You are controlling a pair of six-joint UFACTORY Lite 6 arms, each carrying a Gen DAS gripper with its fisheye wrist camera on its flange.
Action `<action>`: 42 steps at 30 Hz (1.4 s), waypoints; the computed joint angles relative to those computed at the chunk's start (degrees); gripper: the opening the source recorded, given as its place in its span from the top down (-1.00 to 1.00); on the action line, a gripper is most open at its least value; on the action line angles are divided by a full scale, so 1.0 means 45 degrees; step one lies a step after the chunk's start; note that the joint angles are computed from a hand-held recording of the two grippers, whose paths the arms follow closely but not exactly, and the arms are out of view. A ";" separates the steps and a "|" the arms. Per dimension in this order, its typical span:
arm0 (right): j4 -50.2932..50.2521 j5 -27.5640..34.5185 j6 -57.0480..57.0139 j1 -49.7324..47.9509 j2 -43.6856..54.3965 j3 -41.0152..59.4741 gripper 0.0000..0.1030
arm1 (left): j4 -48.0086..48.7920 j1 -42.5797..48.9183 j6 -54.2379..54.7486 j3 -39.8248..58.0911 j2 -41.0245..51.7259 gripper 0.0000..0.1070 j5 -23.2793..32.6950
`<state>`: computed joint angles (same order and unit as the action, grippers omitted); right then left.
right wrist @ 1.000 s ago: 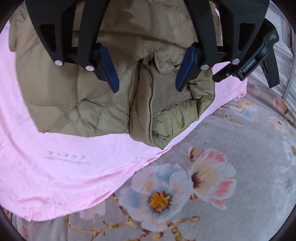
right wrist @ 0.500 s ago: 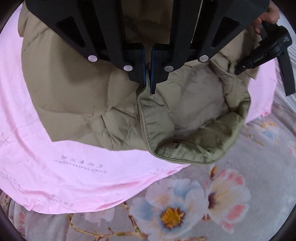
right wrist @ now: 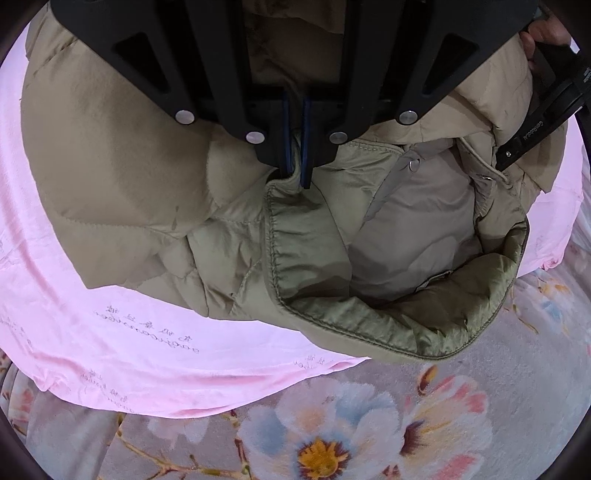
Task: Fold large clothes
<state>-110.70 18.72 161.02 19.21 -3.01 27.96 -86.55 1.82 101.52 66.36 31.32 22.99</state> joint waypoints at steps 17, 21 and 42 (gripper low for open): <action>1.0748 -0.0551 -1.3183 -0.2387 -0.4484 0.1521 0.56 | 0.5941 0.0978 -0.9701 0.4884 -0.0810 0.05 0.2413; 0.7331 -0.0899 -1.0496 -0.2400 -0.1417 0.3214 0.56 | 0.8581 -0.0108 -1.3607 0.8488 0.1779 0.05 0.2620; -0.5197 -0.0591 0.2739 -0.1802 0.1864 0.1424 0.63 | 0.3465 -0.1381 -0.4729 0.2222 0.0867 0.02 -0.2370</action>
